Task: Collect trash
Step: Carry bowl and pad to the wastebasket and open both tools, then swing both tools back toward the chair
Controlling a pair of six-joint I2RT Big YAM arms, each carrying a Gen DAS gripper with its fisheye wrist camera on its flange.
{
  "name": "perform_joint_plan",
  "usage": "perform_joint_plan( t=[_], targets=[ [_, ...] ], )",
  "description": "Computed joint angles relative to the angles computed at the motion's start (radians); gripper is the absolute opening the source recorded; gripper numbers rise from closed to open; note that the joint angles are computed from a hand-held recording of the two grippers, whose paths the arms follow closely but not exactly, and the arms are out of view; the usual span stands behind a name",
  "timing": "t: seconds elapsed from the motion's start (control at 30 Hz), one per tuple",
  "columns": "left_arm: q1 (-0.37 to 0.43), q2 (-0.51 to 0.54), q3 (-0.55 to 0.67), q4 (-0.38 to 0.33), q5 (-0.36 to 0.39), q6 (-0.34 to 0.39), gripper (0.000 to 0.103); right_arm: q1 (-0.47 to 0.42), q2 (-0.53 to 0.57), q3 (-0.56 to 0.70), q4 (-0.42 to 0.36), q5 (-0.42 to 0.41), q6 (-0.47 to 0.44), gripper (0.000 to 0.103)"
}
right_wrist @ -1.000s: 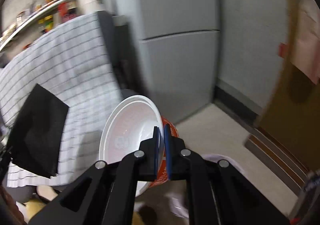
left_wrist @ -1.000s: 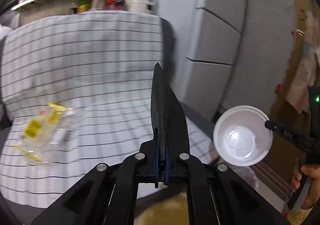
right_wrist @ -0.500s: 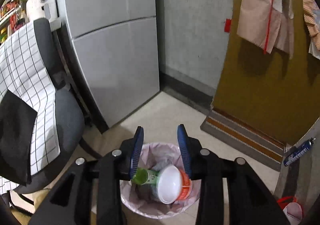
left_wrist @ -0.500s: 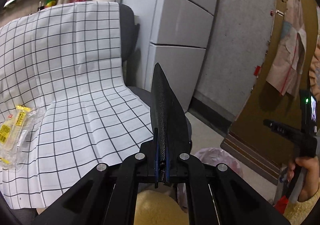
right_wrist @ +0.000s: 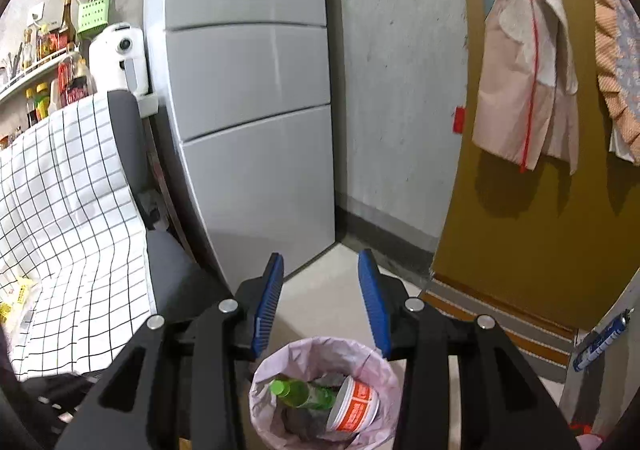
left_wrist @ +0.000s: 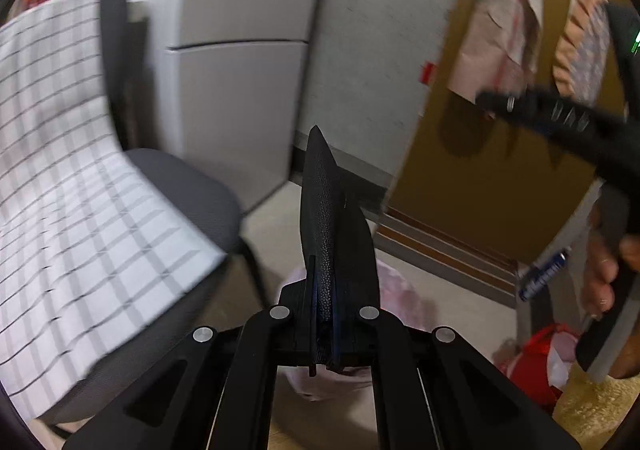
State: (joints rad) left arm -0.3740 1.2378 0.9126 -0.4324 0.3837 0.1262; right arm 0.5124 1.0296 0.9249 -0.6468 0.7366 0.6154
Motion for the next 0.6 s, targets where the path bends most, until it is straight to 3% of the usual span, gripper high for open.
perform_joint_plan(
  t=[0.1, 0.17, 0.3, 0.47, 0.6],
  targets=[
    [-0.061, 0.047, 0.022, 0.021, -0.020, -0.004, 0.006, -0.015, -0.042, -0.019, 0.002, 0.016, -0.019, 0.040],
    [-0.094, 0.084, 0.042, 0.031, -0.035, -0.008, 0.011, -0.030, -0.061, -0.031, 0.003, 0.014, -0.021, 0.040],
    [-0.123, 0.147, 0.083, 0.042, -0.025, -0.033, 0.032, -0.055, -0.080, -0.047, -0.003, 0.000, -0.008, 0.041],
    [-0.091, 0.107, 0.064, 0.046, -0.026, -0.028, 0.034, -0.048, -0.073, -0.049, -0.007, -0.013, -0.003, 0.042],
    [-0.011, 0.036, 0.037, 0.035, -0.048, -0.006, 0.035, -0.019, -0.037, -0.026, 0.003, -0.029, -0.007, 0.043]
  ],
)
